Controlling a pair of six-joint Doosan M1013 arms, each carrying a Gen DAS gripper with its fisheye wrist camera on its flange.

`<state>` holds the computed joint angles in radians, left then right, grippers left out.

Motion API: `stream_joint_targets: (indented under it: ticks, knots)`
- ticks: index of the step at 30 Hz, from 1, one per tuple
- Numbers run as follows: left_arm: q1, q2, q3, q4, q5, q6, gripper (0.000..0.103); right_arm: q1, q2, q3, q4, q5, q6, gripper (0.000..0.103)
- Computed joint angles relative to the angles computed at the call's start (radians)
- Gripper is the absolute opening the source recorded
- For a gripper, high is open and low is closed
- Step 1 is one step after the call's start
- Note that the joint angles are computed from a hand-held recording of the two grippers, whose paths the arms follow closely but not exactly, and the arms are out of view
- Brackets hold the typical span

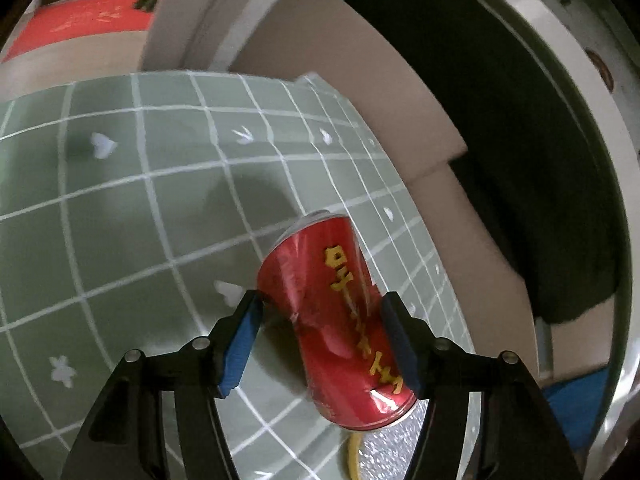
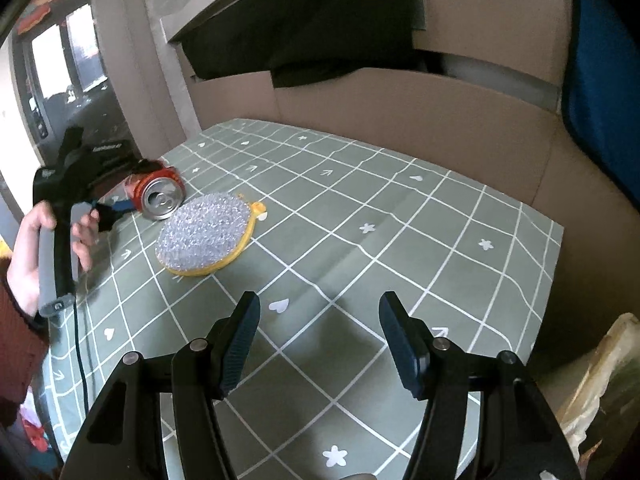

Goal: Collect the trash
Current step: 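Hold the red can in left tool while right tool grasps the round scouring pad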

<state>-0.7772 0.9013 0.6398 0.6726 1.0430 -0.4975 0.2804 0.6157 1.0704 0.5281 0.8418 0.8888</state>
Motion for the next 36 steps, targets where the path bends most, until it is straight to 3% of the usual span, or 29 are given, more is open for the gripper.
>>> stream_joint_targets:
  ticks: [1,6,12,16,21,22,24,31,36]
  knots:
    - [0.0,-0.001,0.0,-0.004,-0.015,0.011,0.053,0.002,0.001,-0.002,-0.004,0.0,-0.001,0.06]
    - [-0.015,-0.001,-0.014,-0.032,-0.002,0.134,0.052,0.011,0.016,-0.031,-0.015,0.039,-0.02,0.06]
    - [-0.035,-0.013,0.009,-0.118,-0.098,0.272,0.052,0.015,0.018,-0.04,0.005,0.033,-0.034,0.06]
    - [-0.067,-0.003,-0.025,-0.124,-0.059,0.376,0.052,0.008,0.022,-0.05,0.021,0.067,-0.017,0.06]
    - [-0.117,0.004,-0.049,-0.001,0.09,0.374,0.052,0.008,0.068,-0.123,0.052,0.179,0.021,0.056]
    - [-0.122,-0.001,-0.039,0.009,0.094,0.371,0.052,0.01,0.081,-0.141,0.056,0.203,0.026,0.046]
    - [-0.125,-0.016,-0.011,0.016,0.086,0.377,0.052,0.024,0.113,-0.187,0.032,0.245,0.048,0.04]
    - [-0.131,-0.054,0.061,0.027,0.067,0.364,0.052,0.05,0.197,-0.32,0.0,0.295,0.125,0.04]
    - [-0.136,-0.08,0.113,0.031,0.02,0.338,0.052,0.062,0.285,-0.471,-0.001,0.377,0.152,0.04]
